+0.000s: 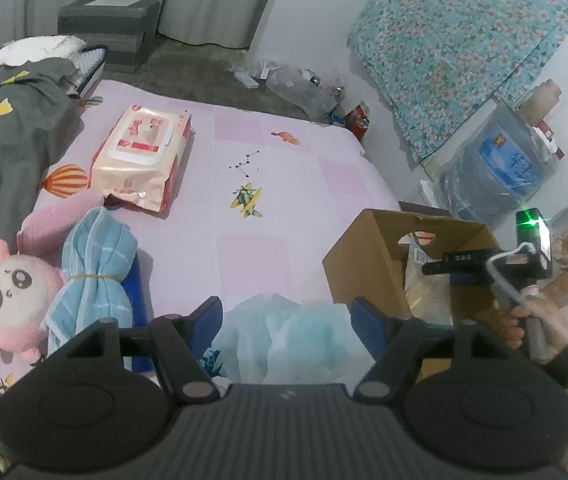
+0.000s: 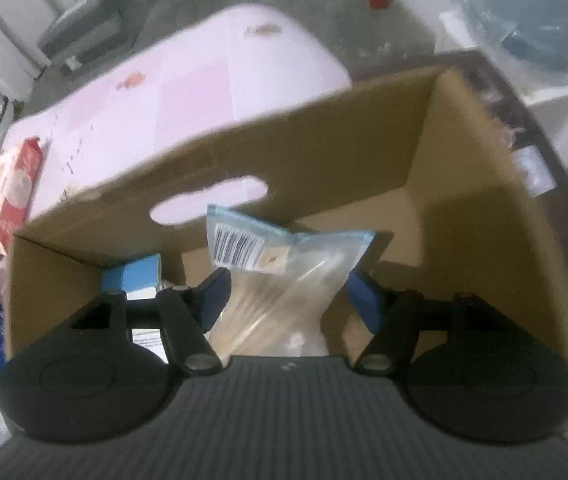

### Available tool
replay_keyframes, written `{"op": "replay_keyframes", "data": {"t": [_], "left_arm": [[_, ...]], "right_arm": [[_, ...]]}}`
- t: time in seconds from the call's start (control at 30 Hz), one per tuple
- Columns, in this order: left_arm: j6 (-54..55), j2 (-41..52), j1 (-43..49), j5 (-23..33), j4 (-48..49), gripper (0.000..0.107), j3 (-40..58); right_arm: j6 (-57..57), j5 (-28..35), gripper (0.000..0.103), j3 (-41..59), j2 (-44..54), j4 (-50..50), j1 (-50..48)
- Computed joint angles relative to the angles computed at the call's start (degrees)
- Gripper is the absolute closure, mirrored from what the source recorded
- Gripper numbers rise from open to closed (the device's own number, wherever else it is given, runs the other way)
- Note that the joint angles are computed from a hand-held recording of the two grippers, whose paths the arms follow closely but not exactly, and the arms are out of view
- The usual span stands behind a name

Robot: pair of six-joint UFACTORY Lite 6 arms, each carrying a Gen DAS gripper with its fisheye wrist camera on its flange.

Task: Organize soft objects
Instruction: 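Lower the zip bag into the cardboard box and open the right tool, then return the right tool to the bed and grasp the pink sponge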

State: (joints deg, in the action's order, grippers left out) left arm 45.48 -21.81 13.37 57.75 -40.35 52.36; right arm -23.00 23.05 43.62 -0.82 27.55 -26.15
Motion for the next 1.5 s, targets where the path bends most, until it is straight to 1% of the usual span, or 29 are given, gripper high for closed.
{"op": "replay_keyframes", "data": {"t": [0.07,0.1,0.13,0.17,0.27,0.3,0.4,0.43,0.5,0.57,0.6,0.7,0.77,0.83,0.93,1.0,1.07,1.13,1.2,1.33,1.43,1.5], "left_arm": [[0.3,-0.1,0.5,-0.1,0.3,0.035,-0.4],[0.4,-0.1,0.7,-0.2,0.5,0.035,-0.5],[0.5,0.0,0.9,-0.2,0.6,0.035,-0.5],[0.8,0.1,1.3,-0.3,0.6,0.035,-0.6],[1.6,0.0,2.6,-0.1,0.3,0.035,-0.9],[2.0,-0.1,2.9,-0.1,0.0,0.035,-1.1],[3.1,-0.7,3.9,-0.4,0.1,0.035,-1.9],[3.5,-1.3,4.2,-0.7,0.2,0.035,-2.5],[4.4,-2.6,4.9,-1.1,0.4,0.035,-3.7],[6.0,-4.9,6.2,-2.0,0.5,0.034,-5.7],[7.2,-6.1,7.4,-2.2,0.3,0.034,-6.6],[13.4,-8.5,14.4,0.1,-2.1,0.033,-8.4],[19.1,-9.1,21.2,3.2,-4.6,0.031,-8.8],[24.2,-9.5,27.8,6.1,-6.7,0.031,-8.8],[32.6,-9.6,36.8,9.0,-9.0,0.03,-8.9],[37.3,-9.1,42.0,10.9,-10.0,0.03,-8.8],[40.7,-7.8,46.0,12.6,-10.5,0.03,-8.2],[42.2,-6.5,48.4,13.1,-10.8,0.03,-7.4],[43.5,-4.8,50.1,13.3,-11.6,0.03,-6.2],[46.4,-1.2,50.9,11.8,-14.6,0.03,-3.7],[49.2,0.7,46.6,6.1,-16.1,0.03,-2.7],[50.9,2.9,42.1,1.0,-16.3,0.03,-1.9]], "right_arm": [[-0.7,-2.6,0.038,-0.8,-0.3,-3.2,2.8],[-1.9,-3.6,0.042,-1.2,-0.8,-4.3,3.9],[-1.1,-4.4,0.045,-1.8,-1.7,-7.8,5.5],[0.6,-5.0,0.045,-2.1,-2.0,-10.9,7.0],[0.8,-4.9,0.046,-2.9,-2.9,-13.1,8.6],[-0.7,-4.1,0.046,-2.7,-3.3,-11.8,8.4],[-11.9,-2.3,0.05,-2.9,-4.0,-3.0,7.6],[-12.6,-2.2,0.05,-2.6,-3.4,-2.3,7.8],[-10.5,-3.1,0.05,-3.6,-4.2,-4.7,9.0],[-8.2,-3.6,0.045,-4.4,-5.8,-7.1,9.6],[-9.1,-3.0,0.043,-4.7,-7.0,-5.8,9.0],[-12.7,-0.8,0.034,-4.8,-10.2,-0.6,6.8],[-12.7,1.9,0.03,-5.6,-15.5,0.5,5.2],[-12.5,6.2,0.029,-5.4,-21.1,1.4,3.7],[-12.1,12.6,0.028,-3.3,-27.2,4.9,2.3],[-11.2,18.1,0.028,-0.4,-29.7,8.9,2.2],[-8.6,22.3,0.028,2.5,-30.6,12.3,4.0],[-5.1,24.2,0.028,5.7,-29.2,15.3,8.7],[0.3,23.1,0.028,8.5,-26.7,15.6,15.4],[8.8,21.2,0.028,17.5,-15.1,18.8,28.8],[13.4,18.7,0.029,26.5,-4.2,20.9,37.3],[17.9,16.4,0.03,34.4,4.1,19.2,42.8]]}}
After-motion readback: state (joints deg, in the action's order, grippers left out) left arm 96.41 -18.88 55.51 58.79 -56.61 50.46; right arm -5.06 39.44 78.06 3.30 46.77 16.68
